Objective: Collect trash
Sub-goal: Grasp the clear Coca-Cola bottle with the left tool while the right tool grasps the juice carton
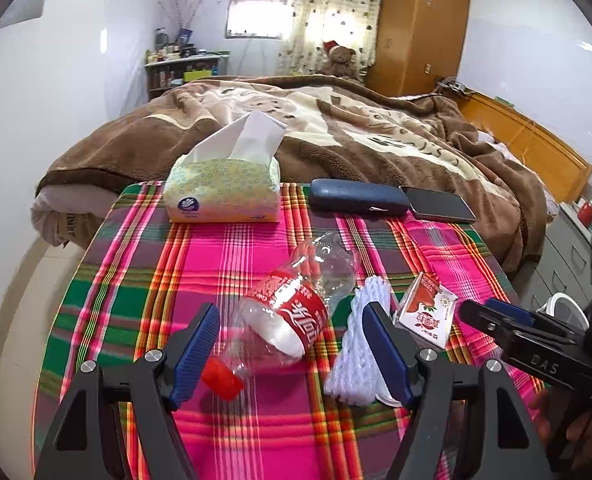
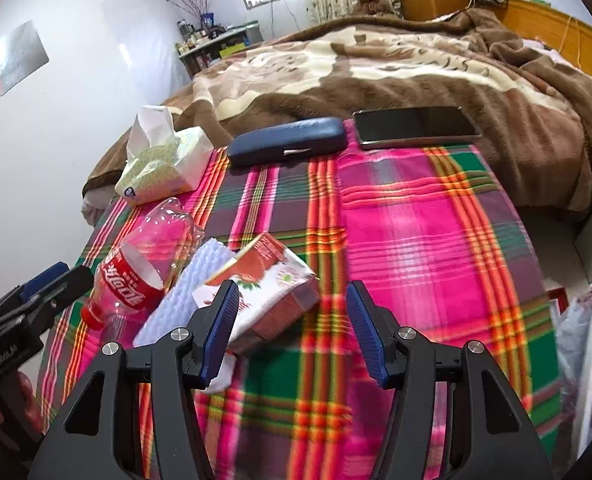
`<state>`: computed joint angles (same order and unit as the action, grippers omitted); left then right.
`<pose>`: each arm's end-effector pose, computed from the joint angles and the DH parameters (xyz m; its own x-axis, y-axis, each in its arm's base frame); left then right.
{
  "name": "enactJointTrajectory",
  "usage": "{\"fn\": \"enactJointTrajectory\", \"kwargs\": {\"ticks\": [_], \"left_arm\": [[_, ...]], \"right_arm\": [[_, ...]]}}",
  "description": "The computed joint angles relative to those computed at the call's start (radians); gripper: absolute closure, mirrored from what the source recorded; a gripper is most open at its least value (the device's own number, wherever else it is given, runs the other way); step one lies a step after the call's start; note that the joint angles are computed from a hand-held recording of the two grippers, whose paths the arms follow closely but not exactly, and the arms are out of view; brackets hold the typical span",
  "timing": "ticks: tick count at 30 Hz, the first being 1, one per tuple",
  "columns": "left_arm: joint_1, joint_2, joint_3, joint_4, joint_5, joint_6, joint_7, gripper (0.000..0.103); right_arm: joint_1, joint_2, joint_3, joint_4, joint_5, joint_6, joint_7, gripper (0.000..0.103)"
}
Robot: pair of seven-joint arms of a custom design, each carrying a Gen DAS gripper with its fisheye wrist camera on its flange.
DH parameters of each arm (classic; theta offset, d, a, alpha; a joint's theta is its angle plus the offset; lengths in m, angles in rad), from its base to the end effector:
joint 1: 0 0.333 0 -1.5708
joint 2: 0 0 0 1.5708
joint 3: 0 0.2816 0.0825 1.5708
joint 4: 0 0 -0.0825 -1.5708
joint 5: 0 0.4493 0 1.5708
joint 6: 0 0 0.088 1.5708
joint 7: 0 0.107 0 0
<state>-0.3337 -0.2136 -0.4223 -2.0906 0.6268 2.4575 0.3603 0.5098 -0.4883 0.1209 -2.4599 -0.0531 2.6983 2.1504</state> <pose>0.4362 -0.4265 0.5158 0.0085 -0.9939 0.1098 -0.7008 -0.0842 -0.7084 0.4210 0.3121 0.4976 0.1877 -0.9438 -0.2719 -0.7941 0.0171 -0.6075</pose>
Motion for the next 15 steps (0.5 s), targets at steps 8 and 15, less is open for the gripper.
{"fn": "enactJointTrajectory", "kwargs": {"ticks": [8, 15], "left_arm": [[0.003, 0.04, 0.045, 0.012, -0.089, 0.049, 0.116, 0.03], [0.008, 0.08, 0.065, 0.027, -0.135, 0.077, 0.171, 0.03]], "right_arm": [[-0.011, 0.093, 0.011, 0.079, 0.004, -0.02, 0.034, 0.03], [-0.007, 0.153, 0.009, 0.128, 0.031, -0.032, 0.038, 0.029]]}}
